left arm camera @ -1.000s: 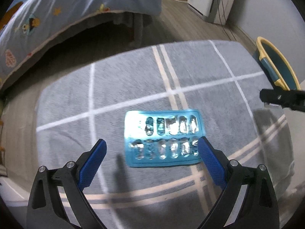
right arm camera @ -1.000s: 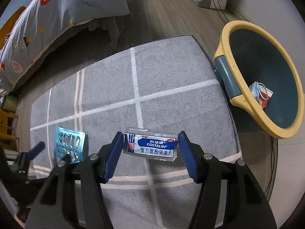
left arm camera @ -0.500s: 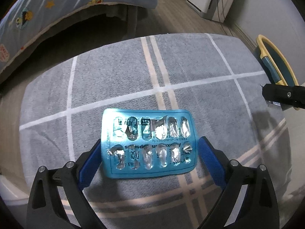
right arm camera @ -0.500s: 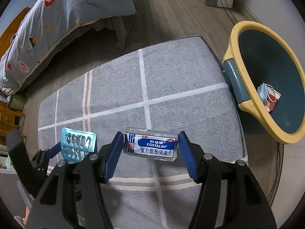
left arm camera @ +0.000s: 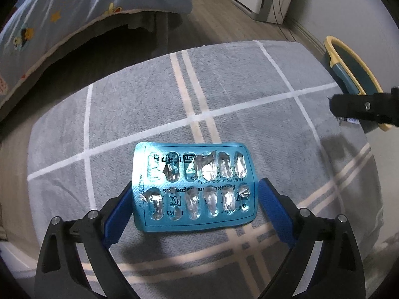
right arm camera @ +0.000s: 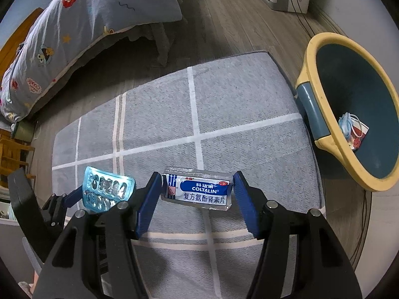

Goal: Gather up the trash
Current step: 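Carry the foil packet and blister pack over the bin with both tools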

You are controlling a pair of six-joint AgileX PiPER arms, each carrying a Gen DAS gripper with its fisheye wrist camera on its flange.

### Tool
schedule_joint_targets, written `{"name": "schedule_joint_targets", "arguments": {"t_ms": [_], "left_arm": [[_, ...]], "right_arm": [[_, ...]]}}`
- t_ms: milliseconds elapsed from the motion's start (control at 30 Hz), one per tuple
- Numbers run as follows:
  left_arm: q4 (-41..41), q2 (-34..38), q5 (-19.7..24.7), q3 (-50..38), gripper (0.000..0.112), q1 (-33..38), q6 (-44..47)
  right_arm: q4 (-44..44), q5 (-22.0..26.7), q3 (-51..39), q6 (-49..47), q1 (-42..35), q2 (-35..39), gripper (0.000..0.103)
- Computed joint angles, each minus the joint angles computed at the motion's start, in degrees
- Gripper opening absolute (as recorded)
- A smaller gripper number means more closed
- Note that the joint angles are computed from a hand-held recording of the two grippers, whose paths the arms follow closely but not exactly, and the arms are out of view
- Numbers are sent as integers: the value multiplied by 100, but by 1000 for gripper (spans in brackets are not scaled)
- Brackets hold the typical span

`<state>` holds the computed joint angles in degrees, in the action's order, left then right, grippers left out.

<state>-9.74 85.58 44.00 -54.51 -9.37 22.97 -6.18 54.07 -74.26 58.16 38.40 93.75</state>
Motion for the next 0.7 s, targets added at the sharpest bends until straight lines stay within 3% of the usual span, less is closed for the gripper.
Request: {"name": "schedule_joint_targets", "arguments": {"t_ms": [300, 700], "left_arm": [[-298, -356, 89, -55, 94, 242, 209], [-359, -803, 219, -351, 94, 202, 206]], "right_arm": [[-39, -13, -40, 17, -49, -123, 59], [-229, 150, 154, 172, -150, -933, 59]]}}
